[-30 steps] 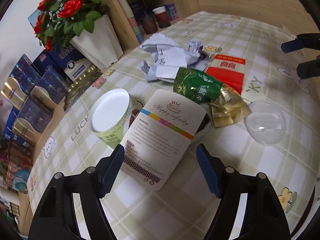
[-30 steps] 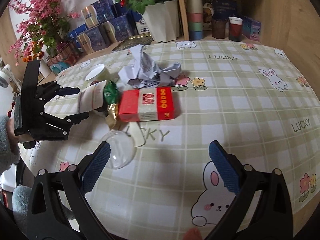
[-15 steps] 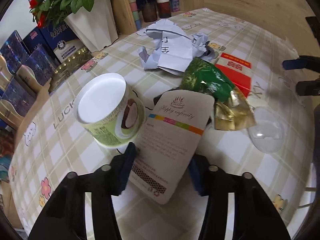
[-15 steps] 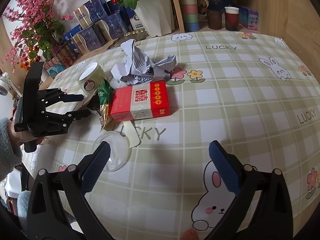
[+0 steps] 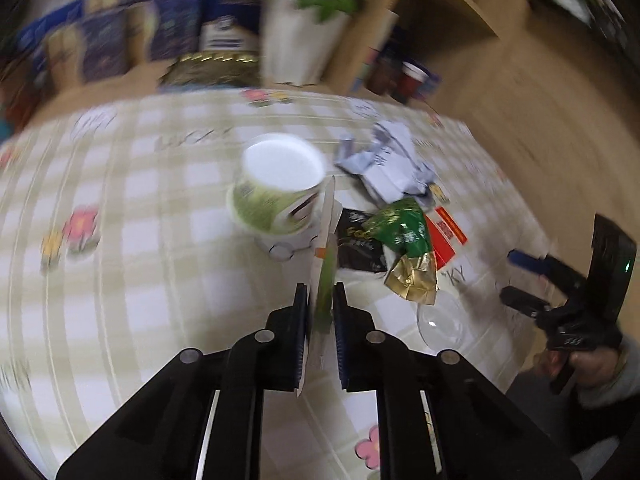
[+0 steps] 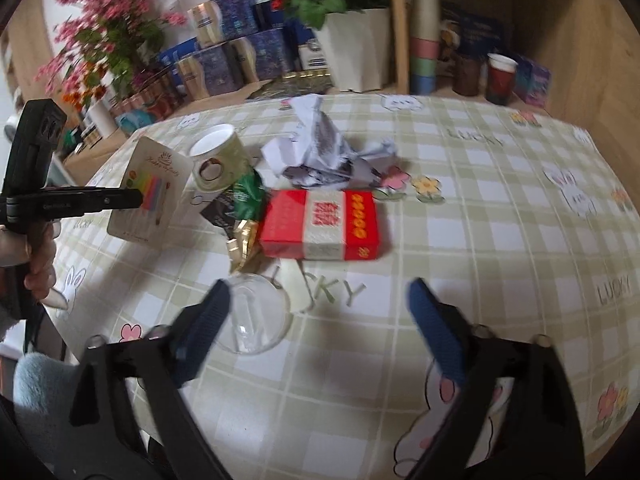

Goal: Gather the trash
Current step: 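Grasp the Happy birthday card with the left tool while the right tool grasps the green snack bag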

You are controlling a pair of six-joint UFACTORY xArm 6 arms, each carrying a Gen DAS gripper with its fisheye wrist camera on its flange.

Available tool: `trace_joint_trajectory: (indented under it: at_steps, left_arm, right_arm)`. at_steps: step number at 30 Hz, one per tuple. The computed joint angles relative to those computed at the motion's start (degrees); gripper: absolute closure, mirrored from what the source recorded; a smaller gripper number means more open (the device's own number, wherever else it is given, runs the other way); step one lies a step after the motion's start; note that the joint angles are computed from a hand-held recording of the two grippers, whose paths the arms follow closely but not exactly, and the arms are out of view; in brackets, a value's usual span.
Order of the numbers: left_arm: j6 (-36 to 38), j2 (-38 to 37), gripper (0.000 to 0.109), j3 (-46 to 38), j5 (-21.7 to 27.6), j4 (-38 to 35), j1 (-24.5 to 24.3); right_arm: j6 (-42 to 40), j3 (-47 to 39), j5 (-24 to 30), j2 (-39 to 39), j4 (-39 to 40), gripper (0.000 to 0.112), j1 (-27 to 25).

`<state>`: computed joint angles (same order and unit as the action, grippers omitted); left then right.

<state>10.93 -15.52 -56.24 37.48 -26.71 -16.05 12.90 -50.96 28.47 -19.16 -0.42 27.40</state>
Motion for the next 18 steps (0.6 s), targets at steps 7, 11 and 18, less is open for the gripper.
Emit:
trace_joint_trajectory:
  at_steps: [7,11,18]
  left_arm:
    - [-8.06,-9.18,0.096,8.66,-1.79,1.33,0.73]
    - [-10.86,-13.66,0.096,12.6,-2.46,2.11,0.72]
    - [-11.93,-17.01,0.096,15.79,-3.16,-0.84,1.68]
  right_arm:
    - [-6.53,-8.85,0.06,8.31,3.48,0.056,1.8]
    - [-6.36,-15.68,1.09,14.86,1.97,0.057,2.7]
    - [-2.71,-28.7,10.83,25.75,-9.72,0.068,4.84]
